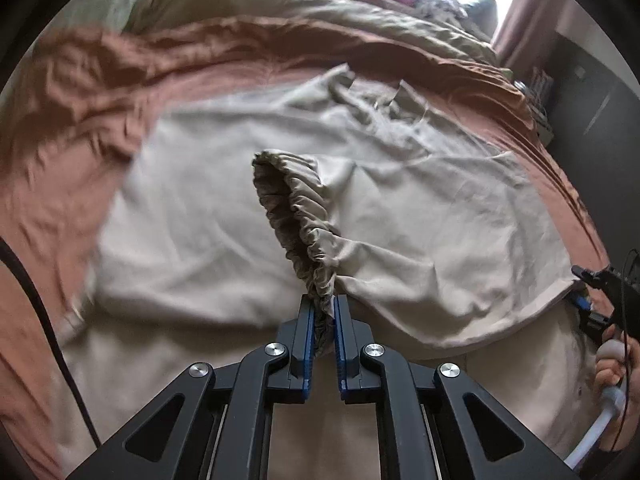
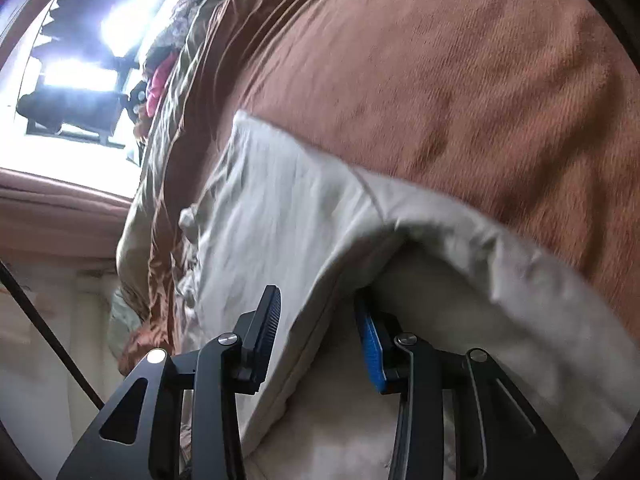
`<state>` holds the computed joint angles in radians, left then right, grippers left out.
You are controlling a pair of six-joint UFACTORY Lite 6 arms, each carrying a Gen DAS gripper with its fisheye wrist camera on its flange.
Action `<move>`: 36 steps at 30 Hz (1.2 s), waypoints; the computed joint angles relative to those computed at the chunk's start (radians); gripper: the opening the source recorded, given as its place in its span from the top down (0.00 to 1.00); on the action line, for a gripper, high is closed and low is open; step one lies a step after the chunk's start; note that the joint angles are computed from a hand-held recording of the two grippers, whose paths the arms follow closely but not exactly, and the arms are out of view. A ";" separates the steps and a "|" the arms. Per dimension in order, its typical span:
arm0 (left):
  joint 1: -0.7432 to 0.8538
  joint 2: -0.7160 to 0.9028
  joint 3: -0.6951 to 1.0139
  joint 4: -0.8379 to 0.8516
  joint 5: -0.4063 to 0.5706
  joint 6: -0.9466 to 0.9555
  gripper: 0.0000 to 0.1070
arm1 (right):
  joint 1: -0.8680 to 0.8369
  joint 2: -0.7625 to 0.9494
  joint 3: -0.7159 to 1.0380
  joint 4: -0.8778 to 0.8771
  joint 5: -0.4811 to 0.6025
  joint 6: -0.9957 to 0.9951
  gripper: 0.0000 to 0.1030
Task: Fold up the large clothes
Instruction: 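Lay the cuff across the jacket with the right tool while the left tool grasps the cuff, then place the elastic cuff on the folded jacket and open the left tool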
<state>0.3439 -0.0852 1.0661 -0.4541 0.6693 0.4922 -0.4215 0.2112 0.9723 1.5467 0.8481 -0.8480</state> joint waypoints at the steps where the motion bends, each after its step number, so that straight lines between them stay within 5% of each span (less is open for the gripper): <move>1: -0.011 0.015 0.045 0.034 0.006 -0.022 0.92 | -0.003 0.005 -0.006 0.021 0.011 -0.018 0.65; 6: -0.053 0.117 0.185 0.117 -0.001 -0.088 0.92 | -0.016 0.039 -0.045 0.133 0.047 -0.131 0.66; 9: -0.075 0.188 0.239 0.152 -0.012 -0.117 0.92 | -0.033 0.072 -0.058 0.168 0.068 -0.172 0.80; 16: -0.084 0.333 0.286 0.196 -0.052 -0.159 0.92 | -0.050 0.101 -0.036 0.111 0.102 -0.085 0.81; 18: -0.077 0.355 0.293 0.190 -0.051 -0.153 0.92 | -0.071 0.102 -0.041 0.107 0.152 -0.068 0.75; 20: -0.062 0.367 0.287 0.164 -0.041 -0.127 0.91 | -0.092 0.083 -0.057 0.105 0.170 -0.062 0.54; 22: -0.052 0.362 0.269 0.145 -0.037 -0.103 0.91 | -0.109 0.065 -0.071 0.096 0.166 -0.055 0.45; 31: 0.016 0.324 0.275 0.082 0.062 -0.028 0.81 | -0.074 -0.070 -0.081 -0.028 0.111 -0.004 0.45; 36: 0.139 0.174 0.205 0.018 0.134 0.094 0.55 | -0.064 -0.242 -0.150 -0.078 0.106 -0.043 0.45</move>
<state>0.4829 0.0886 1.2710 -0.4360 0.8029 0.5857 -0.4853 -0.0313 0.8224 1.4689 0.9543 -0.8912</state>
